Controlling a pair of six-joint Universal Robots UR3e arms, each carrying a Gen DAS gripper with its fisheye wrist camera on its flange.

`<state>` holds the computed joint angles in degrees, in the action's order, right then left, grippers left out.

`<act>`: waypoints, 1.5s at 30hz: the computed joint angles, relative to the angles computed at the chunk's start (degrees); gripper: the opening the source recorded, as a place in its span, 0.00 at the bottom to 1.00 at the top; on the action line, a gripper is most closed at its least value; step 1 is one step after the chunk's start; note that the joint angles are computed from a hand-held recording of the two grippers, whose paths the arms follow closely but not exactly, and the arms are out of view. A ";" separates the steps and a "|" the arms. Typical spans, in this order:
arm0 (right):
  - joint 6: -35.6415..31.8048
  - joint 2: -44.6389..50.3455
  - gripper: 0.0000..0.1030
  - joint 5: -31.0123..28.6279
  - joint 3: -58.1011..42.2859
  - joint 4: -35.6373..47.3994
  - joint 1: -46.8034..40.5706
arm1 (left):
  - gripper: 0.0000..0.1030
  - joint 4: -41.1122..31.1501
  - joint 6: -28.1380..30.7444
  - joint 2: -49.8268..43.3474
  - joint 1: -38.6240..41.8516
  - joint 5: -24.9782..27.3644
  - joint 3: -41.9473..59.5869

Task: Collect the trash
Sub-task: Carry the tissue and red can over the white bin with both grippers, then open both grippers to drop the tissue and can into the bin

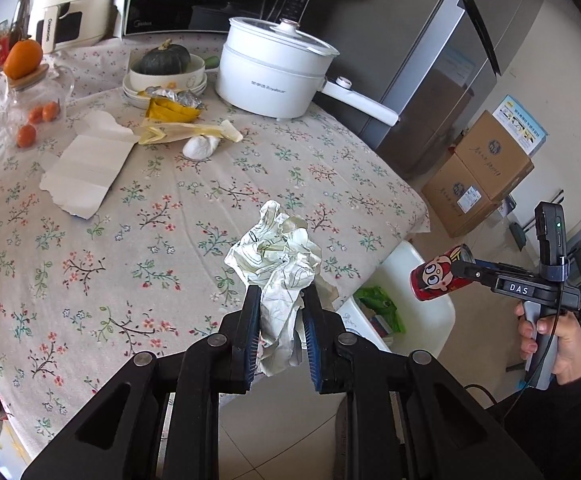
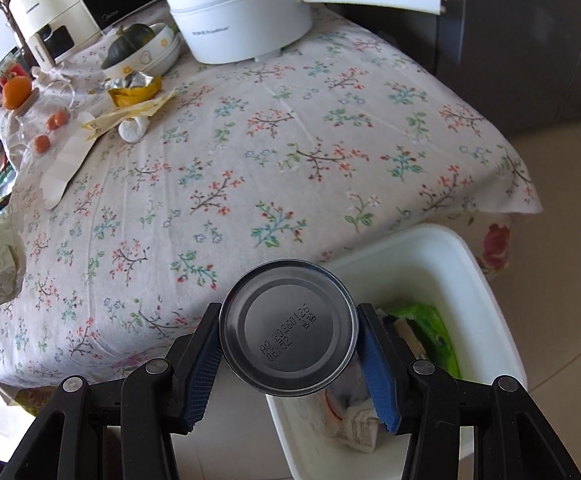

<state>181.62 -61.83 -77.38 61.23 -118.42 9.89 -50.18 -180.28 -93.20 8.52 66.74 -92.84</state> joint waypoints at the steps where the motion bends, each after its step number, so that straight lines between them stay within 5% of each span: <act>1: -0.22 -0.35 0.55 0.14 0.81 0.08 -0.46 | 0.21 0.06 -0.12 -0.61 -0.88 -0.01 0.42; 22: -1.22 -1.94 0.56 -0.56 10.11 3.16 -7.67 | 0.21 -1.74 -2.29 -28.60 -21.80 6.48 26.26; 26: -1.45 -3.93 0.68 0.17 13.00 2.59 -10.07 | 0.21 -2.61 -2.78 -32.81 -23.30 7.01 30.75; 38: -1.62 -7.30 0.73 0.09 16.96 0.83 -13.02 | 0.23 -4.12 -3.50 -41.02 -26.67 8.29 40.68; 39: -1.43 -7.44 0.73 -0.15 17.15 0.73 -13.04 | 0.28 -3.48 -3.36 -41.36 -27.13 9.13 41.09; 42: -0.88 -7.73 0.74 -1.39 17.24 0.55 -12.85 | 0.70 -3.80 -3.42 -42.31 -28.29 12.13 43.40; 45: -0.68 -7.61 0.75 -2.16 16.71 0.42 -12.37 | 0.75 -2.09 -3.31 -40.35 -28.07 13.57 41.12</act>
